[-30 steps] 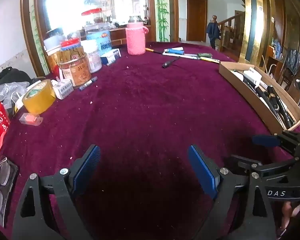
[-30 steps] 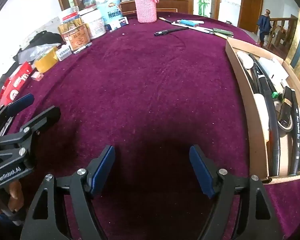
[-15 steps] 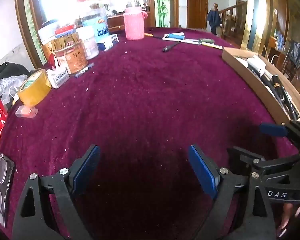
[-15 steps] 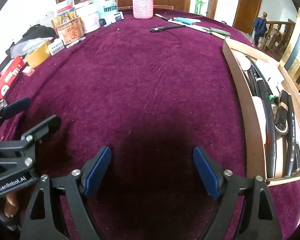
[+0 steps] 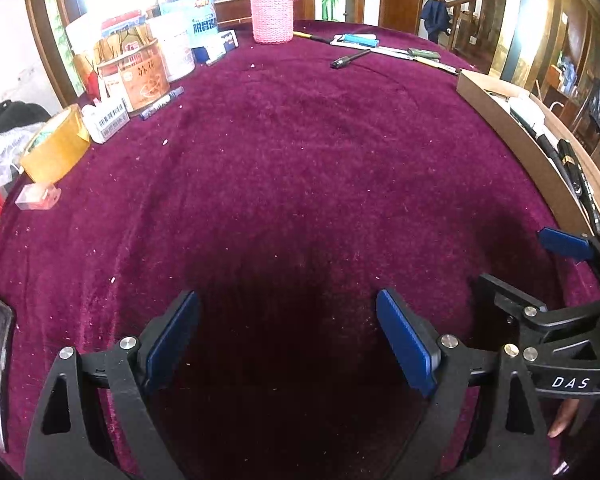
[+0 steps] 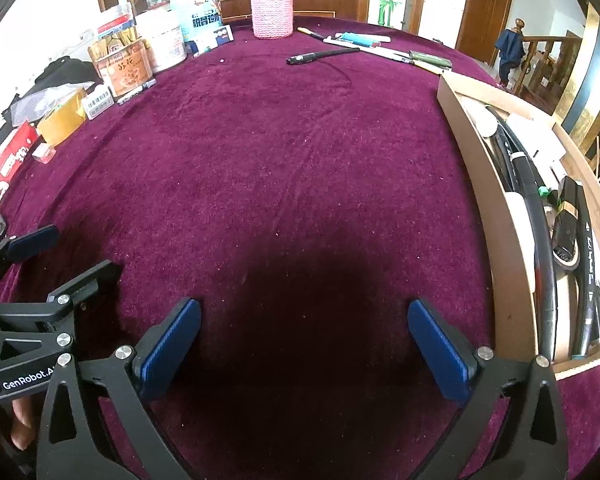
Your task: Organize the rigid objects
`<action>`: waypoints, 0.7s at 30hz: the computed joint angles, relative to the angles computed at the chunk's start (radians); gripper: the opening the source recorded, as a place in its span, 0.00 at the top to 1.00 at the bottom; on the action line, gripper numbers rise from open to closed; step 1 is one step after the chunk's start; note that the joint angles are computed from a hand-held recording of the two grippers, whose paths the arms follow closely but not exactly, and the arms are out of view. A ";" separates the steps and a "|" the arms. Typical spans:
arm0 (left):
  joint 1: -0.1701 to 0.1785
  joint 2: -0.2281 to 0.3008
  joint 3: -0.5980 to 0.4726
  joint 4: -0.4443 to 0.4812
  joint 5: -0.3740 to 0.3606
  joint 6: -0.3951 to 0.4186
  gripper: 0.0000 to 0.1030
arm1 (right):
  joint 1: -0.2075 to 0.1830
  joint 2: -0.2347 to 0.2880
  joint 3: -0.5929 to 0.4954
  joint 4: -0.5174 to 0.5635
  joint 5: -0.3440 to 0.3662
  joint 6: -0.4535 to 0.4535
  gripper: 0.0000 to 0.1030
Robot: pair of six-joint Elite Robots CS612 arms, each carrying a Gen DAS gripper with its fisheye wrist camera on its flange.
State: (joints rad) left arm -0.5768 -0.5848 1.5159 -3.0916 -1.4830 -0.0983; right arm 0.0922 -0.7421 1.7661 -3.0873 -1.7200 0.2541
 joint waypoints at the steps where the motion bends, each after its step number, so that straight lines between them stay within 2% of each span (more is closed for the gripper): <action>1: 0.003 0.000 -0.001 0.006 -0.010 -0.007 0.10 | 0.000 0.000 -0.001 0.002 0.000 0.000 0.01; 5: 0.005 -0.001 -0.006 0.022 -0.011 -0.021 0.04 | -0.001 -0.001 0.001 0.000 0.003 0.000 0.01; 11: 0.008 0.001 -0.013 0.037 -0.011 -0.030 0.00 | -0.001 0.000 0.001 -0.001 0.003 0.000 0.01; 21: 0.009 0.002 -0.017 0.040 -0.011 -0.030 0.00 | -0.001 0.000 0.001 -0.001 0.004 -0.002 0.01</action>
State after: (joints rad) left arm -0.5676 -0.5831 1.4993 -3.0516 -1.4942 -0.1282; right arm 0.0909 -0.7422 1.7670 -3.0887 -1.7165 0.2525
